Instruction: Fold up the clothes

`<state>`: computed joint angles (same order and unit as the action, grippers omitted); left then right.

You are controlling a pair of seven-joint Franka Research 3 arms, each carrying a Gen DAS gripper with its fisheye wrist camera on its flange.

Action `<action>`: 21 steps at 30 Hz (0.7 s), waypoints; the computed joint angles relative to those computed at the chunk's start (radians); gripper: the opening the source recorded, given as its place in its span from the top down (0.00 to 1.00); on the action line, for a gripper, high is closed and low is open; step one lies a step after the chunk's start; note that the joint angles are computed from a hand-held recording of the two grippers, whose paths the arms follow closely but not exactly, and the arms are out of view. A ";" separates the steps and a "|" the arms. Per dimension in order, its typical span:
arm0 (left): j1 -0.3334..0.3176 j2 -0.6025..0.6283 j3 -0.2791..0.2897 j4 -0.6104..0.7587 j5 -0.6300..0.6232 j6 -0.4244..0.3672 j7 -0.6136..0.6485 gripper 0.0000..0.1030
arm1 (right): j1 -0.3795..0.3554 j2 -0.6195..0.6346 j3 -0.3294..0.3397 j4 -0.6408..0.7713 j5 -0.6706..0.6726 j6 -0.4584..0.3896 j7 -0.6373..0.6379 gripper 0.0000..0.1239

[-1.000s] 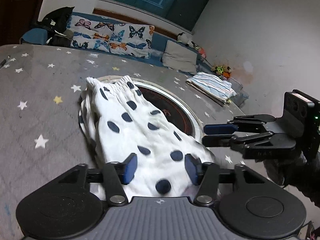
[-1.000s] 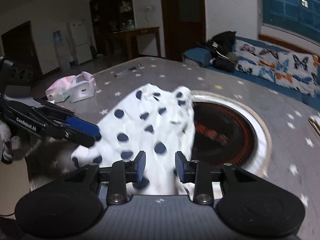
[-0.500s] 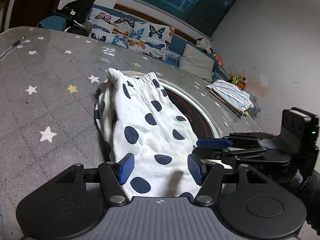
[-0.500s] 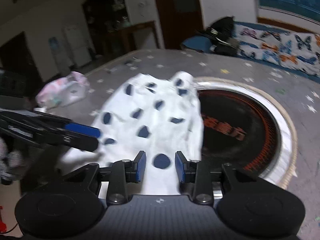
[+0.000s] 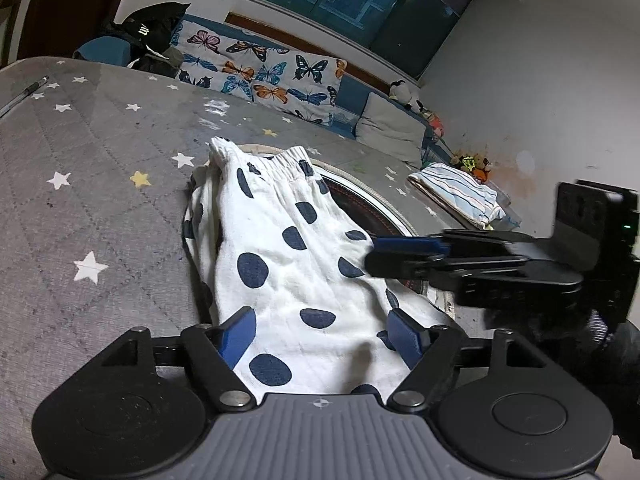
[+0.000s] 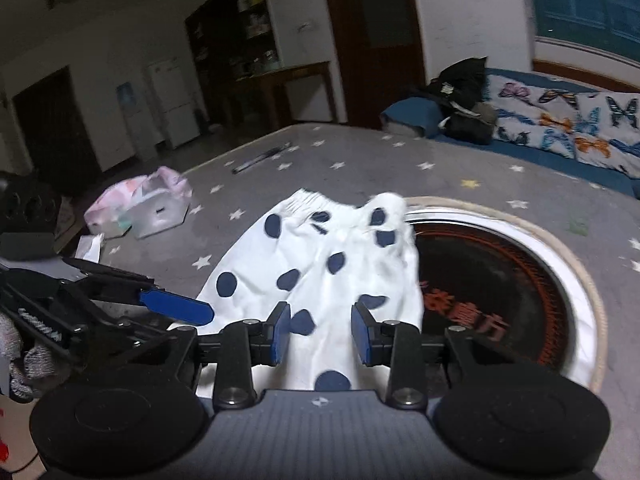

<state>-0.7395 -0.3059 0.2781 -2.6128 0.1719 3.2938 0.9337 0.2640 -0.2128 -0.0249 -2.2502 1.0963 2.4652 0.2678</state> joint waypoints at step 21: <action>0.012 0.016 0.005 -0.003 0.090 0.036 -0.067 0.15 | 0.005 0.090 0.028 0.079 -0.032 0.034 0.005 0.64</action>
